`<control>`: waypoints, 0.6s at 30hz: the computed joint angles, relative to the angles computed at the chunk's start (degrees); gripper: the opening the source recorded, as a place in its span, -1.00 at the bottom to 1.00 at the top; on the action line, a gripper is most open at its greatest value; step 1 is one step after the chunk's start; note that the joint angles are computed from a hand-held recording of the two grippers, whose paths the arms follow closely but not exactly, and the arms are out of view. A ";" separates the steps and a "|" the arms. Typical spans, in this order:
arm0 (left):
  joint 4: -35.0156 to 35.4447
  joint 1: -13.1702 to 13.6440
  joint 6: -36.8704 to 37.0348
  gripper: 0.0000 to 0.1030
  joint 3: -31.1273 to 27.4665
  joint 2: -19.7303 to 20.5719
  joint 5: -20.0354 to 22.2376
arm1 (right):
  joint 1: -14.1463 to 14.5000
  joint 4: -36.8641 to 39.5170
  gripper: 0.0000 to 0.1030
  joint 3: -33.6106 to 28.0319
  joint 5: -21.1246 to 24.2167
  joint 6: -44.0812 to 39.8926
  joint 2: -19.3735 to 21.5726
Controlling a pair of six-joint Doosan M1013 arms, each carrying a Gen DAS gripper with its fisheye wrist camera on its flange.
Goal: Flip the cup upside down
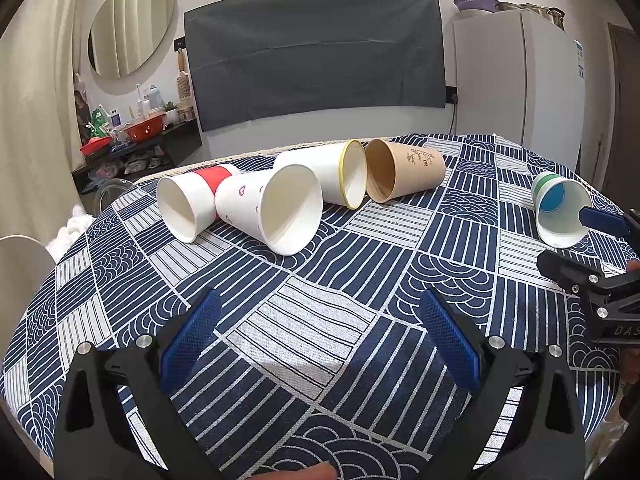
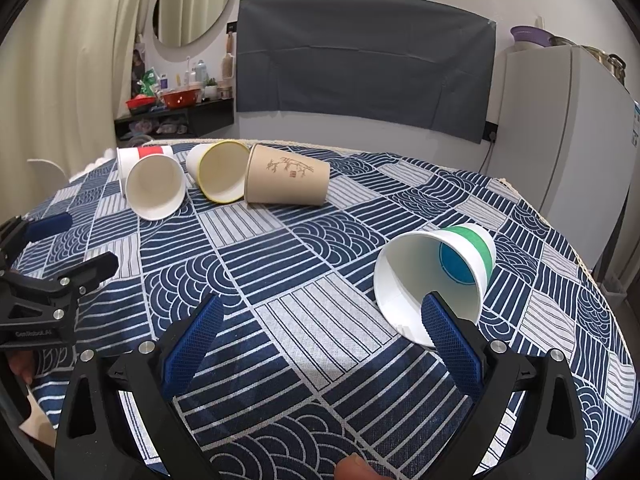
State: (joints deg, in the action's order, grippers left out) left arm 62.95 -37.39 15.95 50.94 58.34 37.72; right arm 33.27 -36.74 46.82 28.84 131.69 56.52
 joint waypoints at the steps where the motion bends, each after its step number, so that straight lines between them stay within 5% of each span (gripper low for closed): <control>1: 0.00 0.00 0.00 0.89 0.00 0.00 0.00 | 0.06 -0.16 0.84 -0.09 0.06 0.11 0.05; 18: 0.05 -0.05 0.04 0.89 -0.05 0.07 0.02 | 0.07 0.32 0.84 -0.30 0.16 -0.48 0.17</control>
